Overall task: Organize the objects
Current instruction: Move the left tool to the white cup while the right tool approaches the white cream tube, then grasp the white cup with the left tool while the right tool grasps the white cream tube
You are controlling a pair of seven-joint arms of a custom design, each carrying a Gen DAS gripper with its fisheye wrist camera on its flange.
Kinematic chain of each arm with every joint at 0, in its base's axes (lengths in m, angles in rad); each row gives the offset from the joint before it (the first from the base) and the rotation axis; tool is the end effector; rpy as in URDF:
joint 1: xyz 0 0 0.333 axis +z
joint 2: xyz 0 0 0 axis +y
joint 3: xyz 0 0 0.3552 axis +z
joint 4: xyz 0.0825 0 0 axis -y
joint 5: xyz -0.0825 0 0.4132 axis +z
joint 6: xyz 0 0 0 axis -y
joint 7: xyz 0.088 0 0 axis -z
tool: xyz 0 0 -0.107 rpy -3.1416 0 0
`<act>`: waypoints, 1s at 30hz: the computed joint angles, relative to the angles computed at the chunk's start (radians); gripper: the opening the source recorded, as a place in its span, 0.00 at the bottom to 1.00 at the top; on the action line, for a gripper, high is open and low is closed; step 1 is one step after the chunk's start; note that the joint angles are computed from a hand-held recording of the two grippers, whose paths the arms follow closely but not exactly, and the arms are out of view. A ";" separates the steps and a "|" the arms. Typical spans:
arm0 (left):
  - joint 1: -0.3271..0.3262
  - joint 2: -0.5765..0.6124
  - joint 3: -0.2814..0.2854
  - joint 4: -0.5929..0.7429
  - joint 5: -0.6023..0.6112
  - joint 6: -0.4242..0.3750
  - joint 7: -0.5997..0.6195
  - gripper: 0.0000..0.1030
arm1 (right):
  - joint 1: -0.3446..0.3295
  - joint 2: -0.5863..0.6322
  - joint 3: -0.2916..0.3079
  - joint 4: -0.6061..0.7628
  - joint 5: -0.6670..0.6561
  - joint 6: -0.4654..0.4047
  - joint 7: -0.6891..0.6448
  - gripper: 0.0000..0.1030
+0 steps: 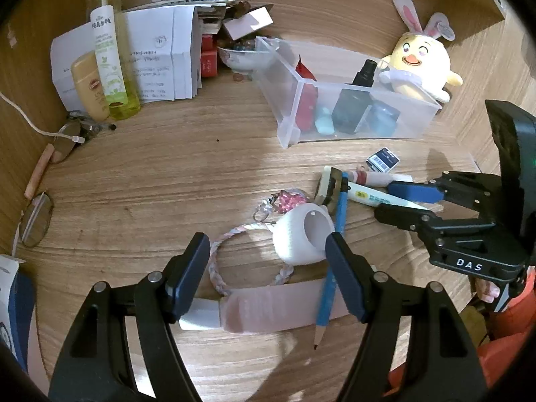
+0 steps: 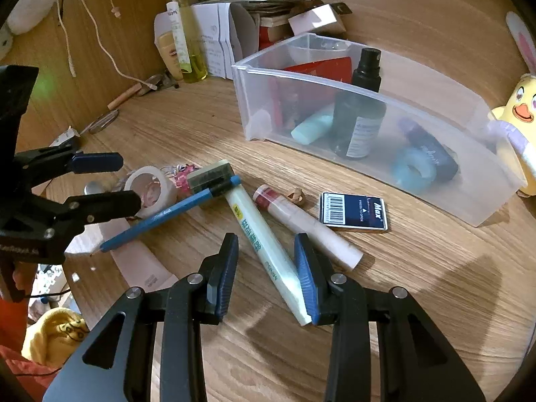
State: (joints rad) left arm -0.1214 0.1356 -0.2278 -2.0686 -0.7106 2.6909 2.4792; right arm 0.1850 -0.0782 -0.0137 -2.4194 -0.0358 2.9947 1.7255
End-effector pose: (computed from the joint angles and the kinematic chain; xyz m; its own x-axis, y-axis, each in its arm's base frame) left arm 0.6049 -0.1929 0.4374 -0.6518 -0.7488 0.1201 -0.6467 0.4661 -0.6038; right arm 0.5350 0.0951 0.4335 0.0731 -0.9949 -0.0693 -0.7968 -0.0164 -0.6041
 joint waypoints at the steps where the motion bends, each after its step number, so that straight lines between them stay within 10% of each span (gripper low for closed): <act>1: 0.001 0.001 0.000 0.002 -0.002 -0.005 0.000 0.70 | -0.001 0.001 0.001 0.001 -0.001 -0.002 0.003 0.28; 16: -0.003 0.034 -0.004 0.038 0.012 -0.052 -0.033 0.69 | -0.024 -0.031 0.004 -0.034 -0.086 -0.005 0.087 0.14; 30: -0.001 0.043 -0.022 0.051 -0.049 -0.054 -0.012 0.38 | -0.012 -0.078 -0.015 -0.090 -0.082 0.044 0.094 0.14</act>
State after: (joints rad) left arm -0.1223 0.1789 -0.2503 -2.0174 -0.7595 2.6368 2.4677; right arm 0.1728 -0.1562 -0.0282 -2.5092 -0.1181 3.0383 1.8192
